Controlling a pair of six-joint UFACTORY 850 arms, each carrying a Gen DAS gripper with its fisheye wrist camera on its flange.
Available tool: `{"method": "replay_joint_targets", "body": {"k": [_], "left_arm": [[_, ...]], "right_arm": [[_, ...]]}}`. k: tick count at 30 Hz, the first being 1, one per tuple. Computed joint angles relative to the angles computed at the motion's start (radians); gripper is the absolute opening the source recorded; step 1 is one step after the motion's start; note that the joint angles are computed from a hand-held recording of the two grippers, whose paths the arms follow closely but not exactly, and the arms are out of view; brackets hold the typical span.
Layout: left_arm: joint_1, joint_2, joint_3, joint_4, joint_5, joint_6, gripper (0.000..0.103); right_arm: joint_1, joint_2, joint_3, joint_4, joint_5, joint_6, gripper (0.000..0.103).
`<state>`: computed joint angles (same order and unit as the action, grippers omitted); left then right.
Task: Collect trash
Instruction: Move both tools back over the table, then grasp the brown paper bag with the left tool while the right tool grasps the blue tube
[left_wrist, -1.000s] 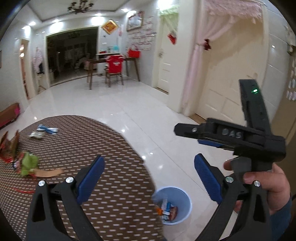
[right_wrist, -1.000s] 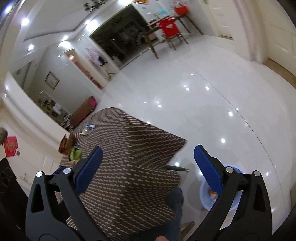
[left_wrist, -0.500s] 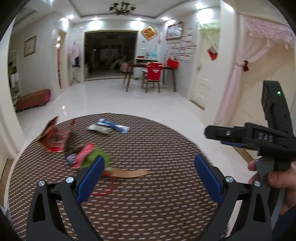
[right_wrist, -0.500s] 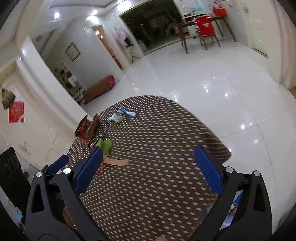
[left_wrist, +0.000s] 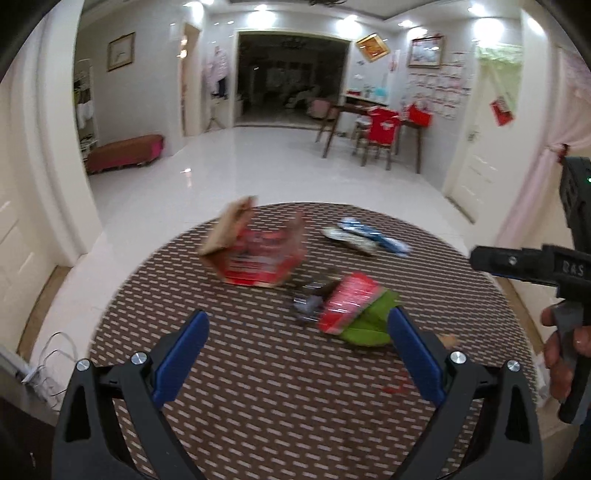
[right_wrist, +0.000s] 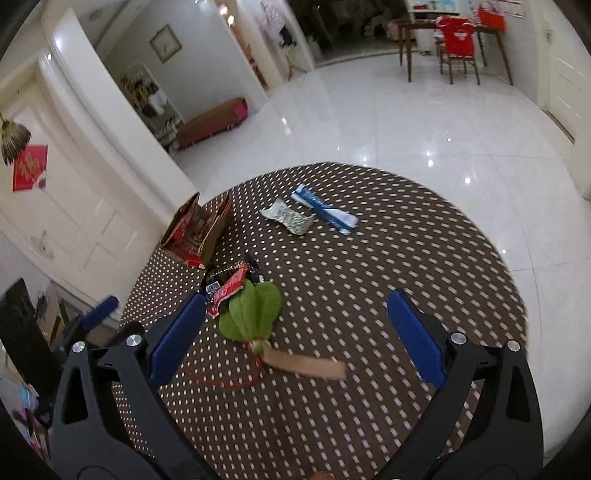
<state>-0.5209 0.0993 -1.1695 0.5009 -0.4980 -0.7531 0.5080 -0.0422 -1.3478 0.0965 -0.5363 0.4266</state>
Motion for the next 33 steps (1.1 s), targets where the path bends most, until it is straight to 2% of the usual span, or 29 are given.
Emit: {"method": "replay_joint_targets", "body": {"k": [6,9,13,18,20,21,22,23,24,25,26,28,33], "left_arm": [[0.117,-0.091,-0.077,-0.061,-0.008,0.076,0.095],[0.141,-0.168,-0.143,-0.014,-0.034,0.079,0.095],[0.164,-0.254,-0.221,-0.049,-0.054,0.137,0.095],[0.172,-0.353,-0.322,-0.058,-0.083,0.196,0.095],[0.176,-0.381,-0.352,-0.077,-0.094,0.227,0.095],[0.181,-0.392,-0.363,-0.110,-0.093,0.258,0.095],[0.187,-0.397,-0.366,-0.139,-0.087,0.283,0.092],[0.191,-0.402,-0.370,-0.173,-0.086,0.314,0.077],[0.192,-0.410,-0.378,-0.213,-0.097,0.349,0.056],[0.198,-0.425,-0.392,-0.274,-0.117,0.403,0.046],[0.203,-0.428,-0.393,-0.293,-0.118,0.419,0.041],[0.205,-0.424,-0.384,-0.313,-0.096,0.428,0.038],[0.207,-0.379,-0.341,-0.338,-0.062,0.424,0.035]], "right_arm": [[-0.019,-0.178,-0.174,-0.014,-0.075,-0.041,0.097],[-0.032,-0.262,-0.255,-0.044,-0.111,-0.029,0.097],[-0.045,-0.358,-0.356,-0.080,-0.148,-0.031,0.096],[-0.054,-0.453,-0.464,-0.138,-0.198,-0.037,0.079],[-0.051,-0.486,-0.504,-0.157,-0.233,-0.061,0.065],[-0.048,-0.498,-0.517,-0.159,-0.249,-0.081,0.062],[-0.040,-0.506,-0.525,-0.176,-0.260,-0.093,0.059],[-0.030,-0.508,-0.525,-0.208,-0.261,-0.096,0.055],[-0.020,-0.507,-0.521,-0.238,-0.264,-0.097,0.052],[-0.010,-0.498,-0.504,-0.280,-0.255,-0.086,0.038],[-0.007,-0.491,-0.491,-0.284,-0.240,-0.081,0.022],[-0.004,-0.471,-0.459,-0.304,-0.226,-0.055,0.012],[-0.040,-0.362,-0.298,-0.143,-0.128,-0.077,0.011]]}}
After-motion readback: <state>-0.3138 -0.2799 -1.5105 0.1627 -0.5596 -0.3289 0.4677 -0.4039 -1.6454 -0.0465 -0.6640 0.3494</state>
